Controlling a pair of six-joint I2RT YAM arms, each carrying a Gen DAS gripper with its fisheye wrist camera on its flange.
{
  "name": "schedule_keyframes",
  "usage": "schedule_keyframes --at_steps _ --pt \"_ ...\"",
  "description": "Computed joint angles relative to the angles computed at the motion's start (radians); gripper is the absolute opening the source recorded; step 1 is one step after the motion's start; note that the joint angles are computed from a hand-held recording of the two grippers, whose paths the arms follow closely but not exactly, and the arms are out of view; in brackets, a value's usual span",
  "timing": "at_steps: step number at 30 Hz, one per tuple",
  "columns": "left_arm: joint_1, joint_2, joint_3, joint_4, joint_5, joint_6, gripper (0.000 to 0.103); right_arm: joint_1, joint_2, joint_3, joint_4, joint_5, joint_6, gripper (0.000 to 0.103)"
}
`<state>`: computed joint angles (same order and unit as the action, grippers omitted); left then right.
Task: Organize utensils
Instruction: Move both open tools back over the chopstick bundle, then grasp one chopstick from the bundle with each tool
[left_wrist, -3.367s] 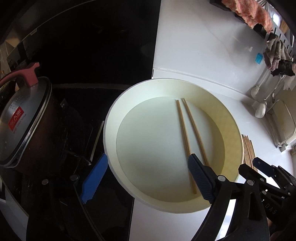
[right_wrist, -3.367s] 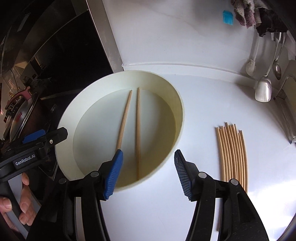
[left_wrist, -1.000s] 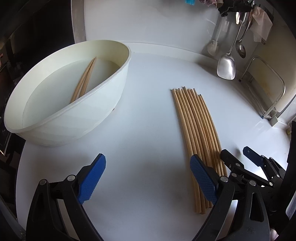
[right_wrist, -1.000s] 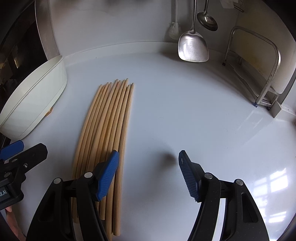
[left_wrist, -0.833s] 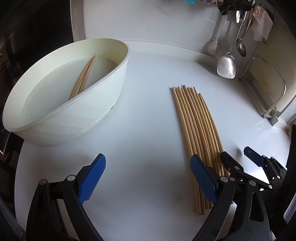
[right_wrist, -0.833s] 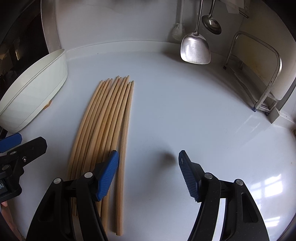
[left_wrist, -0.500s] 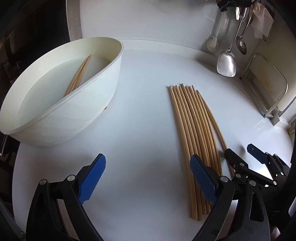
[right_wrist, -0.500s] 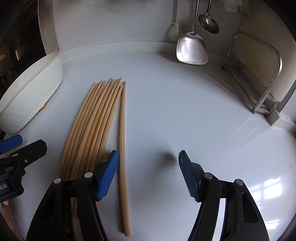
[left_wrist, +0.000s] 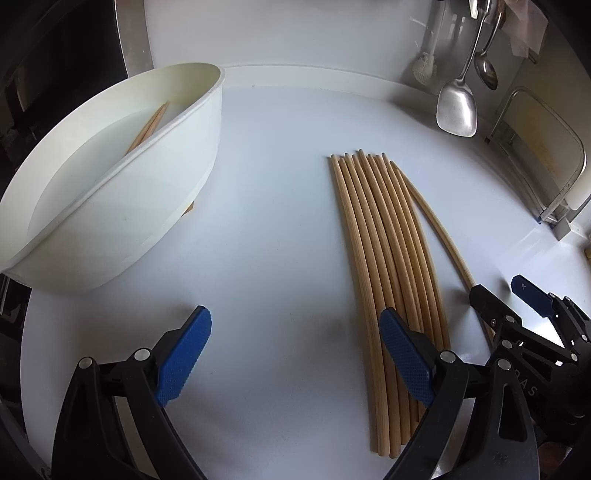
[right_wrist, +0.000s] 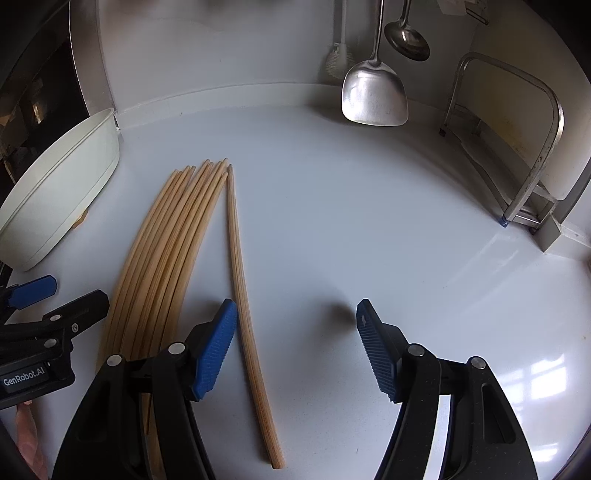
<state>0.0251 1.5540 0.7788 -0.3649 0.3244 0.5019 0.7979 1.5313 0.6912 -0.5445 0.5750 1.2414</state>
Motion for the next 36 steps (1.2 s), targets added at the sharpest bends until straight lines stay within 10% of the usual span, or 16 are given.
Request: schedule_keyframes --at_steps 36 --pt "-0.091 0.069 0.043 0.079 -0.137 -0.064 0.097 -0.046 0.019 -0.008 0.095 -0.015 -0.124 0.065"
